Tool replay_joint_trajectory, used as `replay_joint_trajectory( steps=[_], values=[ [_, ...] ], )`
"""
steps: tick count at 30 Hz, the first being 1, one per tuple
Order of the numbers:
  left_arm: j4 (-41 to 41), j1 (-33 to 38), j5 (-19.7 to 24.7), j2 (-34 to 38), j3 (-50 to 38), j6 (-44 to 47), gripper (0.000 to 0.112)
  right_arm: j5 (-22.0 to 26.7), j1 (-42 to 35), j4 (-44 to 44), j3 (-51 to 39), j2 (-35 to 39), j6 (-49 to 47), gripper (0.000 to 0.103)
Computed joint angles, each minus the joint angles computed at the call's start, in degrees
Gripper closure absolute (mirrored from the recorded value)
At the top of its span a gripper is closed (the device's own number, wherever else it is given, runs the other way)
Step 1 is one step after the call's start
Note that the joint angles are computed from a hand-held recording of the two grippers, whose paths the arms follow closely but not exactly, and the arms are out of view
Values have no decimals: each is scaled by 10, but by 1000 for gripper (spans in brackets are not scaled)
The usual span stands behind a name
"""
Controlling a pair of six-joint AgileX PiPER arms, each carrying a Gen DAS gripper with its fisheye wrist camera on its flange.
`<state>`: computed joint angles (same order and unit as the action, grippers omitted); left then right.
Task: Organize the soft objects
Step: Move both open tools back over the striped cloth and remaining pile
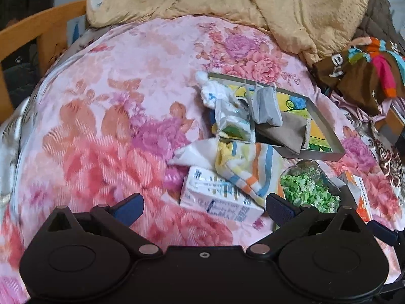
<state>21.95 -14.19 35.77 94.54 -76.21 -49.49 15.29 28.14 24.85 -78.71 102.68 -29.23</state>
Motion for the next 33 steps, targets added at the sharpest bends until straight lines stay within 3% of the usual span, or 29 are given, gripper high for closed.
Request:
replay_joint_trajectory(
  steps=[6, 14, 20, 33],
  values=[
    [-50, 25, -44, 24, -14, 100, 10, 11, 0, -6, -43, 31, 2, 1],
    [-248, 79, -92, 56, -21, 262, 10, 37, 2, -5, -109, 81, -19, 1],
    [-359, 111, -90, 88, -47, 343, 10, 50, 11, 8, -153, 120, -60, 1],
    [-489, 126, -93, 165, -110, 460, 10, 73, 22, 22, -232, 189, -91, 1]
  ],
)
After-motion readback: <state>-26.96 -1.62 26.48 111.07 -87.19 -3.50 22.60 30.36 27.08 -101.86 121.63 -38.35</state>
